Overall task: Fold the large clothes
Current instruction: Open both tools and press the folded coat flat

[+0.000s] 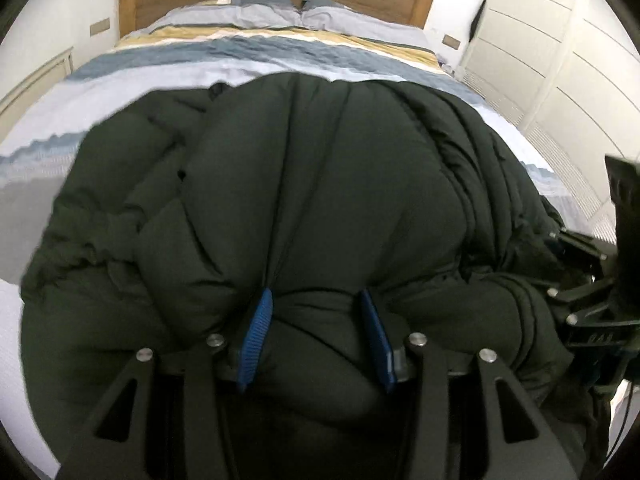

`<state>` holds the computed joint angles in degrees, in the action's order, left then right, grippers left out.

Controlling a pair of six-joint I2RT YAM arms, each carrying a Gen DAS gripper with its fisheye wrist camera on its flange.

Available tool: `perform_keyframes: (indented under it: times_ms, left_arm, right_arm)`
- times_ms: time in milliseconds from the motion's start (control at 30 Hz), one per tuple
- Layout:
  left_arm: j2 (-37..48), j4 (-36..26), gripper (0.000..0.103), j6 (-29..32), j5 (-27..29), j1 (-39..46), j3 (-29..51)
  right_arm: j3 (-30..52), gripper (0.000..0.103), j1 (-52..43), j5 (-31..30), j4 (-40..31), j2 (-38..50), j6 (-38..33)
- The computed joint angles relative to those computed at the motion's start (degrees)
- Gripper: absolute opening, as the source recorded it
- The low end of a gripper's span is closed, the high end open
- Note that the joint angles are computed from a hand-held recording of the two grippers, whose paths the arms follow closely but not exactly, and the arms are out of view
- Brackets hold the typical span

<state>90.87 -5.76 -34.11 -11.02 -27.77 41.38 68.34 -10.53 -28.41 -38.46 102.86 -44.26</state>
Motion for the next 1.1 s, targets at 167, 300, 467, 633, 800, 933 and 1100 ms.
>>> perform_keyframes:
  times_ms: [167, 300, 467, 633, 800, 933, 1100]
  left_arm:
    - [-0.01, -3.78, 0.045, 0.43, 1.49, 0.83, 2.38]
    - [-3.13, -12.53, 0.046, 0.02, 2.96, 1.75, 6.77]
    - [-6.37, -16.71, 0.054, 0.45, 0.69, -1.00, 11.92]
    - [-0.57, -16.46, 0.057, 0.98, 0.48, -2.71, 16.27]
    - [3.81, -11.89, 0.059, -0.51, -0.17, -3.99, 13.03]
    - [5.89, -11.55, 0.061, -1.10, -1.92, -5.54, 13.43]
    - [7.35, -11.97, 0.061, -1.40, -2.75, -6.16, 14.62]
  right_arm:
    - [0.73, 0.074, 0.92, 2.28, -0.96, -0.03, 1.00]
    - [5.15, 0.074, 0.80, 3.44, -8.39, -1.24, 0.08]
    - [10.43, 0.074, -1.74, -0.16, -13.69, -3.81, -1.35]
    - [14.44, 0.075, -0.20, -0.17, -13.80, -2.30, 0.92]
    - [9.47, 0.076, -0.32, 2.79, -10.73, 0.40, 0.35]
    - [4.58, 0.076, -2.32, 2.32, -7.01, 1.02, 0.18]
    - [3.48, 0.076, -2.58, 2.73, -6.42, 0.92, 0.11]
